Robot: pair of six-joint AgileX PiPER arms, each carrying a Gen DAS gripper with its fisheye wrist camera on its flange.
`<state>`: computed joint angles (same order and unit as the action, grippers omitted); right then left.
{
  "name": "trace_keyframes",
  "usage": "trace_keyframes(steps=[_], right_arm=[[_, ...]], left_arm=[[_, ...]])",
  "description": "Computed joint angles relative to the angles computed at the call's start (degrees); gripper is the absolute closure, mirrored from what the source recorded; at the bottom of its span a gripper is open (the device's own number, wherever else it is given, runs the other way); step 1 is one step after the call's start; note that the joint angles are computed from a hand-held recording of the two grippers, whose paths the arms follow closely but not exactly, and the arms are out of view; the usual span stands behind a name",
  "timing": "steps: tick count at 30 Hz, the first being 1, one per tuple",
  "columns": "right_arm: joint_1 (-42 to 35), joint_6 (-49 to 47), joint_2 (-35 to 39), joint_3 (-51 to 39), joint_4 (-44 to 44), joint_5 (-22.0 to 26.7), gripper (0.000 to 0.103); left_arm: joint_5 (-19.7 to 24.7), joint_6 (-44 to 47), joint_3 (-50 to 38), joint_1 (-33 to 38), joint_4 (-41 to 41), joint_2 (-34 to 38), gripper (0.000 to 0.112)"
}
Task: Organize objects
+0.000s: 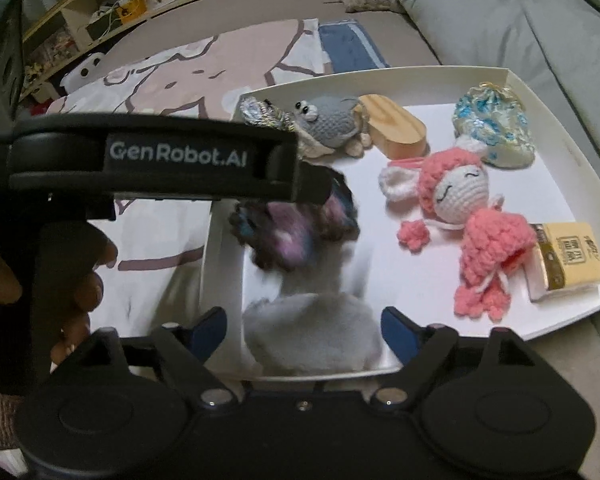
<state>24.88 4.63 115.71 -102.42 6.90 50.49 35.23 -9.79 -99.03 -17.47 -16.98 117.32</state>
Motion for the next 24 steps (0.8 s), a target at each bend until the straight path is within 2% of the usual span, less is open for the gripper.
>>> trace_keyframes(steps=[13, 20, 24], right_arm=[[-0.6, 0.1, -1.0, 1.6, 1.1, -2.2, 0.014], [-0.7, 2.8, -3.2, 3.5, -0.6, -4.4, 0.013], [-1.3, 2.2, -4.9, 4.5, 0.7, -5.7, 0.009]], left_arm=[[0.9, -1.9, 0.0, -0.2, 3.2, -1.4, 0.026], [1.9, -5.2, 1.0, -0.7, 7.3, -3.9, 0.026], [2.3, -7.4, 2.5, -0.7, 10.2, -6.7, 0.026]])
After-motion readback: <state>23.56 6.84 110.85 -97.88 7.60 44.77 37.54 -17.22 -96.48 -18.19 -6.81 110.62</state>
